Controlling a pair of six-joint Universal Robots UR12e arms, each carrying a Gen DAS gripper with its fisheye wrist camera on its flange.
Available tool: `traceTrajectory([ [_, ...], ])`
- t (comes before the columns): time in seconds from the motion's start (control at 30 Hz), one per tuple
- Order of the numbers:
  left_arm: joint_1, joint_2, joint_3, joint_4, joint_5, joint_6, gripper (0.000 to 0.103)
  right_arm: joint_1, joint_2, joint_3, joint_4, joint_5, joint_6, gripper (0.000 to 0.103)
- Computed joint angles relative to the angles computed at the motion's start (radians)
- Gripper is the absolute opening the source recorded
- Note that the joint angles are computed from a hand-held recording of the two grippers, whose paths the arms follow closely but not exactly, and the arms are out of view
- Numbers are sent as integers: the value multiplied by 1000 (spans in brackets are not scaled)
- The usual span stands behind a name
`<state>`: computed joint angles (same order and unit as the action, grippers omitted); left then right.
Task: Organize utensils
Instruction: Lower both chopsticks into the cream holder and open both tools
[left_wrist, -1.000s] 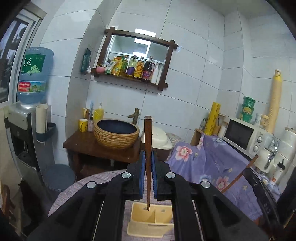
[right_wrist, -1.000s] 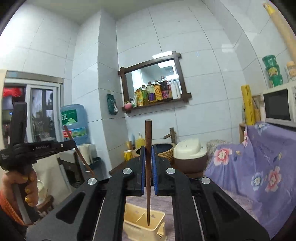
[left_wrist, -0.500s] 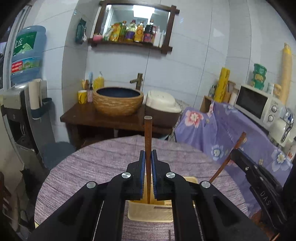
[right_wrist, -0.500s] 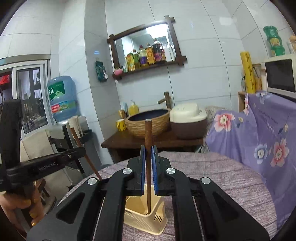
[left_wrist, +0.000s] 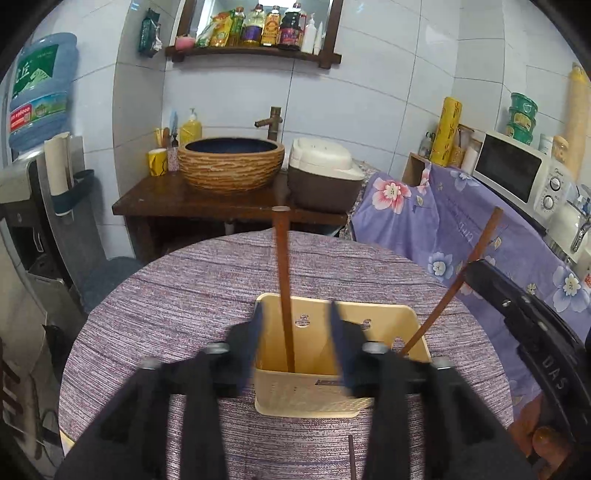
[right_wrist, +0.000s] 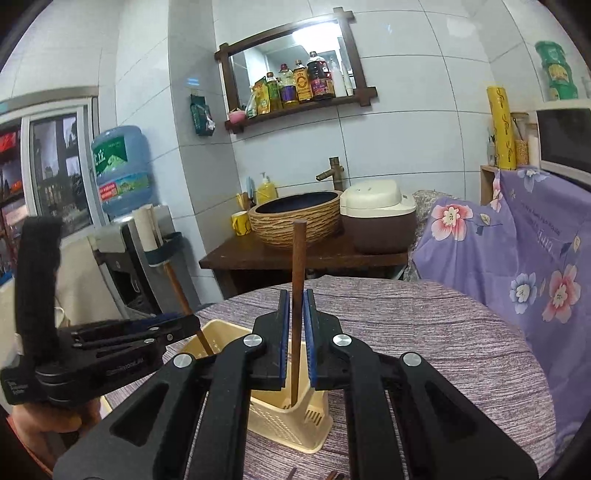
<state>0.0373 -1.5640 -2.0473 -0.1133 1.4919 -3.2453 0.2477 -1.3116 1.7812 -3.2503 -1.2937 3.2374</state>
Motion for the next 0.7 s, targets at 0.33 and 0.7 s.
traceTrajectory([
  [0.33, 14, 66, -105, 112, -8, 7, 80, 4, -41, 66, 6, -26, -13, 62],
  [0.7, 31, 127, -286, 202, 60, 20, 98, -1, -130, 217, 85, -86, -49, 80],
])
